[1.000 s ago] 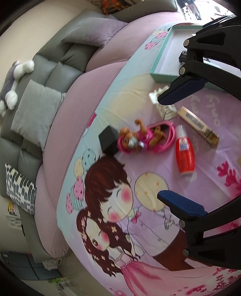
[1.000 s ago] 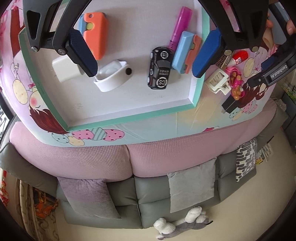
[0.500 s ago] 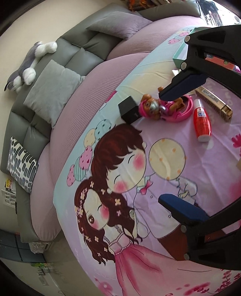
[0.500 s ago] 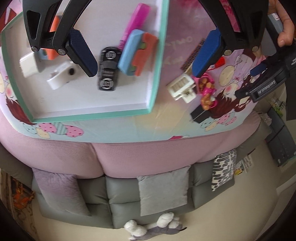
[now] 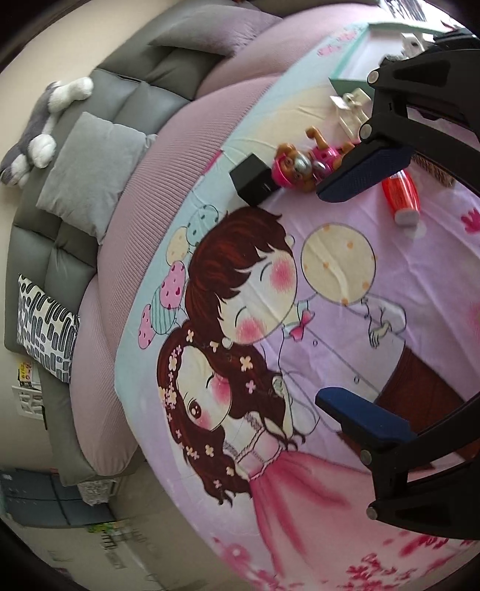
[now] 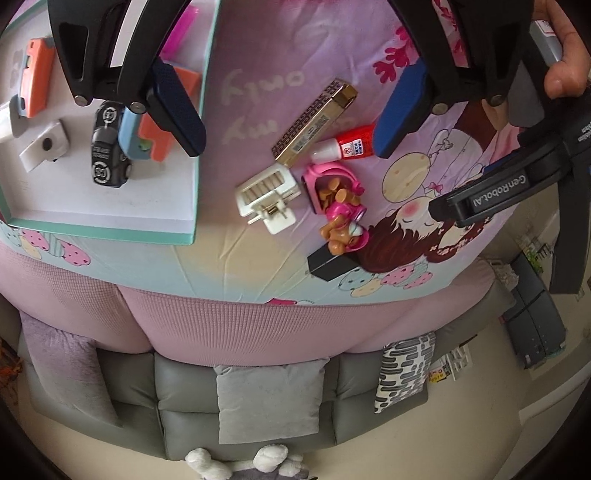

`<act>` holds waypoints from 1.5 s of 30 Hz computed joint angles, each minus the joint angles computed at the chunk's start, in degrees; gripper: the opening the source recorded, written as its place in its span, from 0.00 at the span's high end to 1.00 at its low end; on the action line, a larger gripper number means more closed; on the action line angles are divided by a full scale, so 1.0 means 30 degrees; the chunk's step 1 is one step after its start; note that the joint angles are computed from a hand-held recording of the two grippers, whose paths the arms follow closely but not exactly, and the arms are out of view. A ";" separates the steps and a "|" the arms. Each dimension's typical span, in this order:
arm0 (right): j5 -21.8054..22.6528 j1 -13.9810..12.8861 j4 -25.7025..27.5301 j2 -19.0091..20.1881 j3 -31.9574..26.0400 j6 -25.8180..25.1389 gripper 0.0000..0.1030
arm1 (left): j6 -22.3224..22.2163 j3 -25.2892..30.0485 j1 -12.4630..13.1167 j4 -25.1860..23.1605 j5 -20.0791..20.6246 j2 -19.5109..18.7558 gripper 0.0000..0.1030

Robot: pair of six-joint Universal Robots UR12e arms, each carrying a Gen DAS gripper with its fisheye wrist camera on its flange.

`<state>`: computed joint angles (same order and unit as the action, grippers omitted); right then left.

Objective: Organize rigid objects
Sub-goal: 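Withdraw both grippers from the tray back to the remaining items, then close the right gripper on the gold patterned harmonica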

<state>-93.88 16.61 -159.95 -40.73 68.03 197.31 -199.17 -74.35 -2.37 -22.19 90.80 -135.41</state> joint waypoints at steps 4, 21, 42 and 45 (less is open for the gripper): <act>0.0144 0.0045 0.0922 0.0214 -0.0383 0.0061 0.20 | 0.1131 0.0280 -0.0131 -0.1143 0.0543 -0.0051 0.03; -0.0549 0.0352 0.3834 0.1131 -0.1962 -0.0299 0.41 | 0.2605 0.0942 -0.0359 -0.3120 0.0900 -0.0344 0.03; -0.1163 0.0354 0.5752 0.0693 -0.1836 -0.1081 0.83 | 0.3485 0.1252 -0.0547 -0.3635 0.0980 -0.0453 0.03; -0.1195 0.0347 0.5785 0.0777 -0.1886 -0.0959 0.83 | 0.3540 0.1262 -0.0559 -0.3645 0.0966 -0.0455 0.03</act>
<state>-97.46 17.65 -142.60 -38.40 62.37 194.44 -188.56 -70.56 -4.05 -33.13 93.70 -136.78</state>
